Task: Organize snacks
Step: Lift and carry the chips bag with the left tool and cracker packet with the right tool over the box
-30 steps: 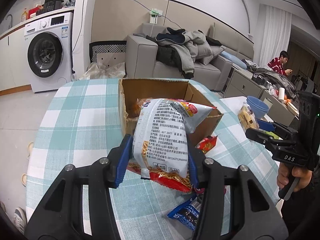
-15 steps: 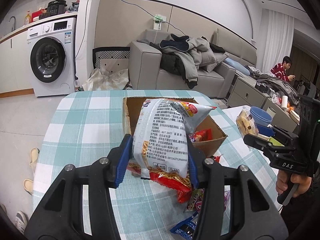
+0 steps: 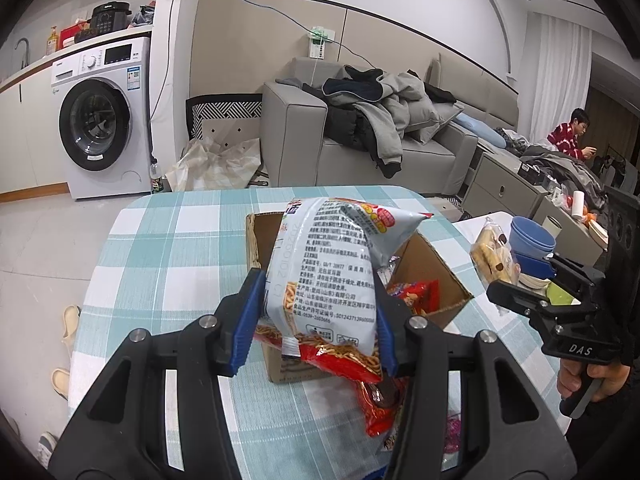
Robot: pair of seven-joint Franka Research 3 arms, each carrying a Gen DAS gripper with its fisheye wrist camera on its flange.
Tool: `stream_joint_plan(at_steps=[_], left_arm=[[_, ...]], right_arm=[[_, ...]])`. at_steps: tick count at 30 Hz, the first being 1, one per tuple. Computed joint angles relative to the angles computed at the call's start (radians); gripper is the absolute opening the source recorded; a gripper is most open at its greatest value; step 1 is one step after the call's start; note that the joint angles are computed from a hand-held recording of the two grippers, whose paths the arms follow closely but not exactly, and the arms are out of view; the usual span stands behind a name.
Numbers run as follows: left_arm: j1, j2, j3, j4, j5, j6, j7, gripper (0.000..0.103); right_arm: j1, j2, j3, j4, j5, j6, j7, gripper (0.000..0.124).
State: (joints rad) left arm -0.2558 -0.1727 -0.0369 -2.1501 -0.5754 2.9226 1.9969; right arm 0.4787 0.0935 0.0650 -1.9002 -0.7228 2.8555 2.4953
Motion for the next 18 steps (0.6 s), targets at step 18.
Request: stream_joint_plan(at_steps=[18], left_arm=[[0.11, 0.169, -0.094, 0.182, 0.103, -0.047, -0.067, 0.047]], right_arm=[[0.035, 0.123, -0.036, 0.164, 0.17, -0.047, -0.198, 0.065]])
